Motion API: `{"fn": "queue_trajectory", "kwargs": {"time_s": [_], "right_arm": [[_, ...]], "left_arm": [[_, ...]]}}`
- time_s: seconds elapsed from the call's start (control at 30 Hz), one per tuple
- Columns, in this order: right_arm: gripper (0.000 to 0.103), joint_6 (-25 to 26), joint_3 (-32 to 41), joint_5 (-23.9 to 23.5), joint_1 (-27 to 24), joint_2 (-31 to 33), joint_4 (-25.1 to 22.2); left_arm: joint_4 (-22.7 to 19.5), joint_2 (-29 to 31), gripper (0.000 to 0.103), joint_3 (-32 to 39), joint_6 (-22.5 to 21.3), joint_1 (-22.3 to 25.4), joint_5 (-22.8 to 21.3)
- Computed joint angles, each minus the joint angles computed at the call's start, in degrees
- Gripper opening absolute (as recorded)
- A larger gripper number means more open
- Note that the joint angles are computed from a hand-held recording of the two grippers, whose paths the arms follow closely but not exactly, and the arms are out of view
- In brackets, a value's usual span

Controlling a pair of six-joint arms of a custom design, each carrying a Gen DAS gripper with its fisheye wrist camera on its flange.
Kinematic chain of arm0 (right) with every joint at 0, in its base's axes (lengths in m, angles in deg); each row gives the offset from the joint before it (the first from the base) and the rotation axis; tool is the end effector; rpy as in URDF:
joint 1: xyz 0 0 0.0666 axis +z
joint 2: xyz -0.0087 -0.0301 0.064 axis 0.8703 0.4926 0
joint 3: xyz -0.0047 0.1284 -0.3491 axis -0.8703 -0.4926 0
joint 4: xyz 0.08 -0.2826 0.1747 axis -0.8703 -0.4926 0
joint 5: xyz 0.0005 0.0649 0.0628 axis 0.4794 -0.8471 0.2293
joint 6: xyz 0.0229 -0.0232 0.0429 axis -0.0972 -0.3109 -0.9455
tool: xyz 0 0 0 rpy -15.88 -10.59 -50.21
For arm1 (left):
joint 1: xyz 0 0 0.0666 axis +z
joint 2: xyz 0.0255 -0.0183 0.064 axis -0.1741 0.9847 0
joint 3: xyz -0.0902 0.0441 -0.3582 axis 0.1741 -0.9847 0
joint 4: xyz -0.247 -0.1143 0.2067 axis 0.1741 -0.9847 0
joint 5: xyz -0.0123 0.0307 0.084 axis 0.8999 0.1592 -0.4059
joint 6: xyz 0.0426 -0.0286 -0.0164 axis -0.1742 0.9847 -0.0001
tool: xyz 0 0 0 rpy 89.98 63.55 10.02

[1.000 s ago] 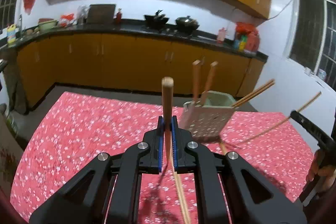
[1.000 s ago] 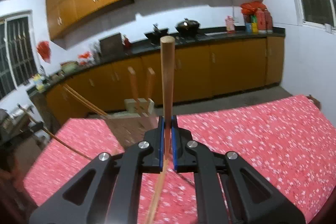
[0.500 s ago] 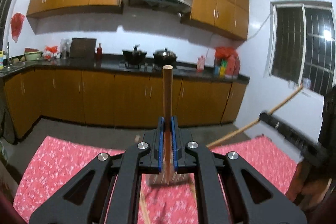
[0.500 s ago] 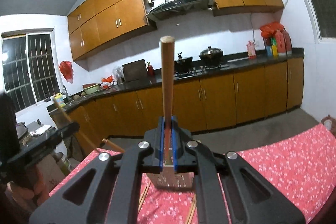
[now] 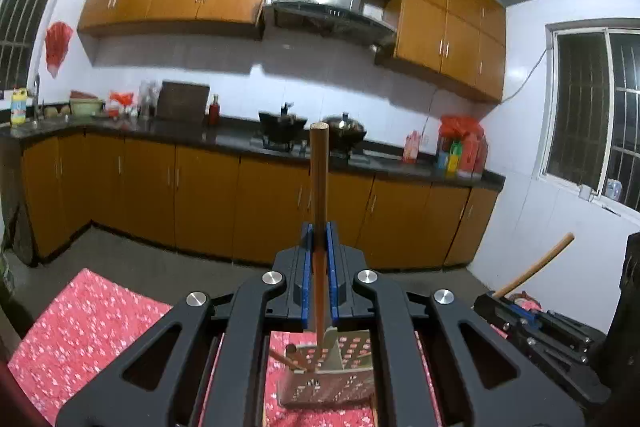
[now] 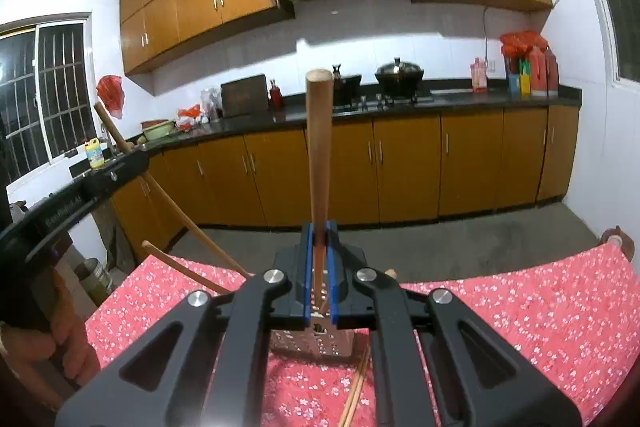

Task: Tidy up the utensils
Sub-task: 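Lower the chopsticks into the holder and open both grippers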

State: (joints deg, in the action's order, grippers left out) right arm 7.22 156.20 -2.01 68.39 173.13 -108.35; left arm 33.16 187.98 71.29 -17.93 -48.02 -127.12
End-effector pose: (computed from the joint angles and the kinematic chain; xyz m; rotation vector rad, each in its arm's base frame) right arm 0.5113 0.0803 0.5342 -0.2623 1.9430 0.3961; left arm 0.4483 -0.3236 0.5854 -0.1795 1.8055 -0.1295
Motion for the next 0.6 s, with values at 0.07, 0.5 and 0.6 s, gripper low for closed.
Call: {"fn": "queue_trajectory", "kwargs": {"time_s": [0.07, 0.5, 0.6], "right_arm": [[0.008, -0.4, 0.8, -0.3, 0.1, 0.7, -1.2], [0.017, -2.3, -2.8, -1.6, -0.6, -2.2, 2.5], [0.021, -2.2, -7.0, -1.2, -1.4, -5.8, 6.4]], "left_arm": [[-2.3, 0.6, 0.007, 0.4, 1.3, 0.6, 1.7], [-1.3, -2.3, 0.037, -3.0, 2.7, 0.3, 2.7], [0.7, -5.2, 0.037, -6.4, 3.0, -0.2, 2.4]]}}
